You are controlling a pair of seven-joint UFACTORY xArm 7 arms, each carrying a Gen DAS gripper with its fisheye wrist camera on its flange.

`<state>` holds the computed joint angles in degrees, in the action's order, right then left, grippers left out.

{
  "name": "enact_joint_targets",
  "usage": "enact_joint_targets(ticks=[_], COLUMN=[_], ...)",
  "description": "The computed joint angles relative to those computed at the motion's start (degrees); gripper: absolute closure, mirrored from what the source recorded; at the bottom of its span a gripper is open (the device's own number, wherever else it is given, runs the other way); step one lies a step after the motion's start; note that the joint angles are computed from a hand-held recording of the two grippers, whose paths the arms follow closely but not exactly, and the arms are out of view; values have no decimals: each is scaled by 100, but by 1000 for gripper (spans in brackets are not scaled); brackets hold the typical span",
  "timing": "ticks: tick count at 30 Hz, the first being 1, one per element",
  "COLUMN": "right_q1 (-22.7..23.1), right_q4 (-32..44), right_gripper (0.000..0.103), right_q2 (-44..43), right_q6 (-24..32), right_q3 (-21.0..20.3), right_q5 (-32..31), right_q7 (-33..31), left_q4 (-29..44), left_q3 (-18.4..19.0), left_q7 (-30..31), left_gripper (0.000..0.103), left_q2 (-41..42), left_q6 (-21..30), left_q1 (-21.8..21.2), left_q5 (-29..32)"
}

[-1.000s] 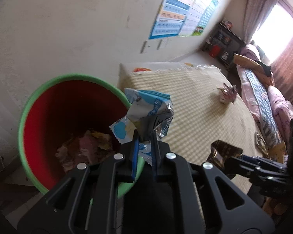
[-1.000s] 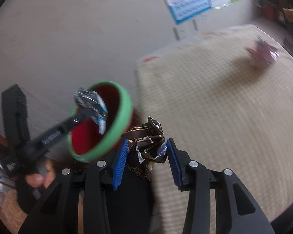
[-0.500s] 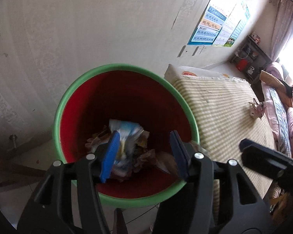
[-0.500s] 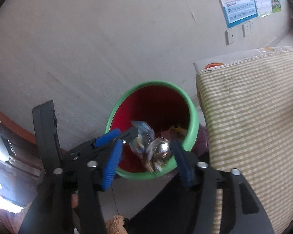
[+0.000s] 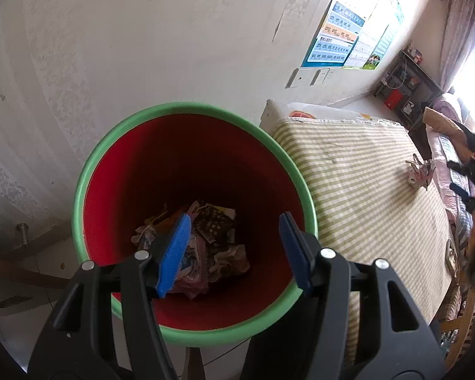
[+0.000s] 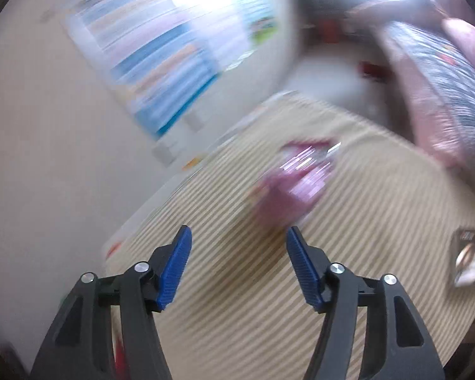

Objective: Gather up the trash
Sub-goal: 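Grasp the pink wrapper with the right tool while the left tool grasps the strawberry-print wrapper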

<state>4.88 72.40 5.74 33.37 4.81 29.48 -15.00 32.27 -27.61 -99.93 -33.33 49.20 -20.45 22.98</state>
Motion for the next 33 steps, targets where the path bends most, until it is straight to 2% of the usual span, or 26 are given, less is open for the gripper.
enact_joint_targets(ticks=[3,7,10,12,13,15,19,22,25,27,30,33], right_q1=[-107,-331,-565,-797,-878,-1049,-1338,-1416,-1318,-1251,-1139,-955], right_q4=[1200,2683,2923,2662,2520,1995,690,-357,-1308,-1882,-2561,-2708], right_gripper=[41,41,43,63,64,73,76,76,76,76,76,76], right_q2=[1053,2269,2558,2410,2305,1875,801,-144,-996,-1558,-2215,-2332], right_q6=[275,1311,1744,1759,1835,1902,2004,2161,2046,1865,1571,1408], right_q3=[-141,-95,93,290,353,461,395,109,-190,-375,-552,-656], right_q5=[-442,-748,-688,-343,-223,145,1114,1592,1679,1608,1339,1025], right_q7=[808,1624,1678,1364,1157,623,-574,-1113,-1369,-1459,-1470,-1476], left_q4=[152,430,595,745,813,1050,1701,2345,3349,4313,5487,7068], left_q3=[-35,-30,16,42,59,93,225,440,689,855,1066,1275], left_q7=[-11,93,129,174,182,220,301,490,908,1322,1937,2631], left_gripper=[47,47,47,47,47,47,47,47,47,44,41,41], left_q2=[160,471,692,877,967,1277,2072,2833,3852,4705,5668,6840], left_q6=[60,153,129,86,59,-85,-457,-828,-1111,-1183,-1216,-683], left_q1=[21,-6,-43,-52,-58,-45,-77,-175,-316,-475,-693,-983], left_q5=[27,105,193,305,362,556,1151,1579,2002,2213,2214,1949])
